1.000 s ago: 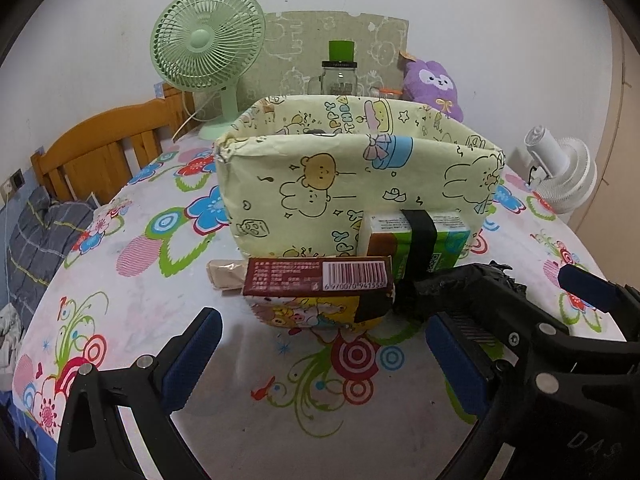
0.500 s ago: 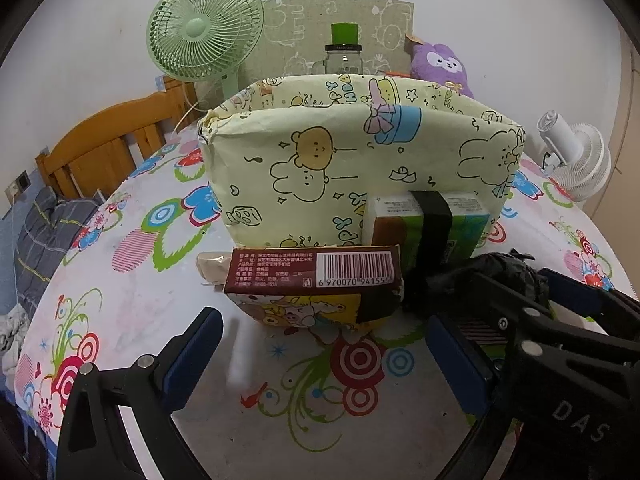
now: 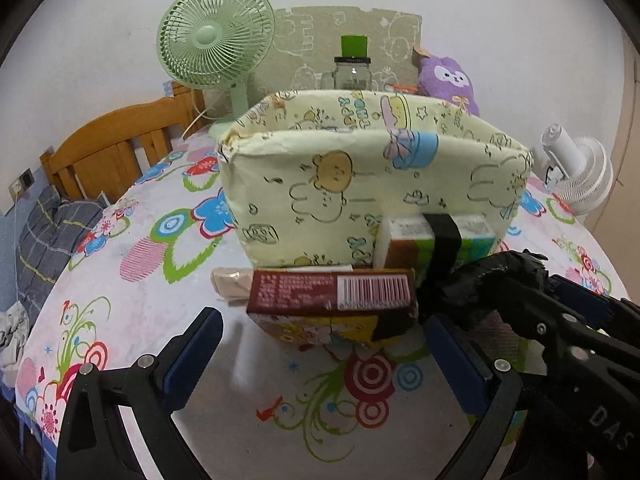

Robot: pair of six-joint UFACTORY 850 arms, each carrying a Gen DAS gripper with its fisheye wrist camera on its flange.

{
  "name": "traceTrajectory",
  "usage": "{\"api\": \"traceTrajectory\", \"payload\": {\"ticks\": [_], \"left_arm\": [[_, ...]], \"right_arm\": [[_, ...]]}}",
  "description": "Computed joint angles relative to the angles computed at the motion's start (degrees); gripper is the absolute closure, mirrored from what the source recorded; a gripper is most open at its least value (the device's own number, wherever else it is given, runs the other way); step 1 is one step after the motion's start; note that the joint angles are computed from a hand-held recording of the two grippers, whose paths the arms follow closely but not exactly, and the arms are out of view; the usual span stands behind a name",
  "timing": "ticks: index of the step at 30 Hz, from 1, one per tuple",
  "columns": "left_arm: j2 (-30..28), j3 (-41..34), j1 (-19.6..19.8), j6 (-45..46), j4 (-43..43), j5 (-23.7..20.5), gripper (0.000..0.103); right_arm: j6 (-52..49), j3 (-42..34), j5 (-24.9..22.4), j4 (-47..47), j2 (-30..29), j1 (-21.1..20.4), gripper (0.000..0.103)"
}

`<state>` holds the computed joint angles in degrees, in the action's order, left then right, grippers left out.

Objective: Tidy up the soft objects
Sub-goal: 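Grasp the brown snack box with the left tool while the right tool grasps the black plastic bag, then lift the brown box and black bag with both tools over the fabric box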

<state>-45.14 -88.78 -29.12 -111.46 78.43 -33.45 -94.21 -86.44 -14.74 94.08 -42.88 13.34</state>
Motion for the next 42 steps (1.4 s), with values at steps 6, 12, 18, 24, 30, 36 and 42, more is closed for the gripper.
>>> {"api": "traceTrajectory", "payload": {"ticks": [6, 12, 18, 24, 30, 36, 42], "left_arm": [[0.09, -0.04, 0.29, -0.33, 1.33, 1.14, 0.001], [-1.62, -3.25, 0.42, 7.80, -6.34, -0.04, 0.019], [-0.83, -2.03, 1.06, 6.43, -6.57, 2.08, 0.027], [0.56, -0.35, 0.77, 4.54, -5.11, 2.65, 0.028], [1.99, 0.85, 0.22, 2.77, -3.64, 1.67, 0.028], [3.06, 1.43, -0.82, 2.18, -2.73, -0.19, 0.028], [5.06, 3.27, -1.70, -0.38, -0.11, -1.22, 0.028]], "right_arm": [[-1.29, 0.07, 1.96, 1.33, 0.47, 0.67, 0.048], [3.50, -0.38, 3.91, -2.24, 0.18, 1.07, 0.048], [4.42, -0.14, 3.71, -2.62, 0.37, 1.12, 0.048], [0.21, 0.92, 3.25, 1.18, 1.29, 1.28, 0.048], [-7.12, 2.48, 2.16, 8.02, 2.78, 1.20, 0.048], [-15.22, 4.74, 1.33, 15.93, 4.75, 0.83, 0.048], [-23.97, 7.48, 0.32, 24.68, 7.22, 0.54, 0.048]]}}
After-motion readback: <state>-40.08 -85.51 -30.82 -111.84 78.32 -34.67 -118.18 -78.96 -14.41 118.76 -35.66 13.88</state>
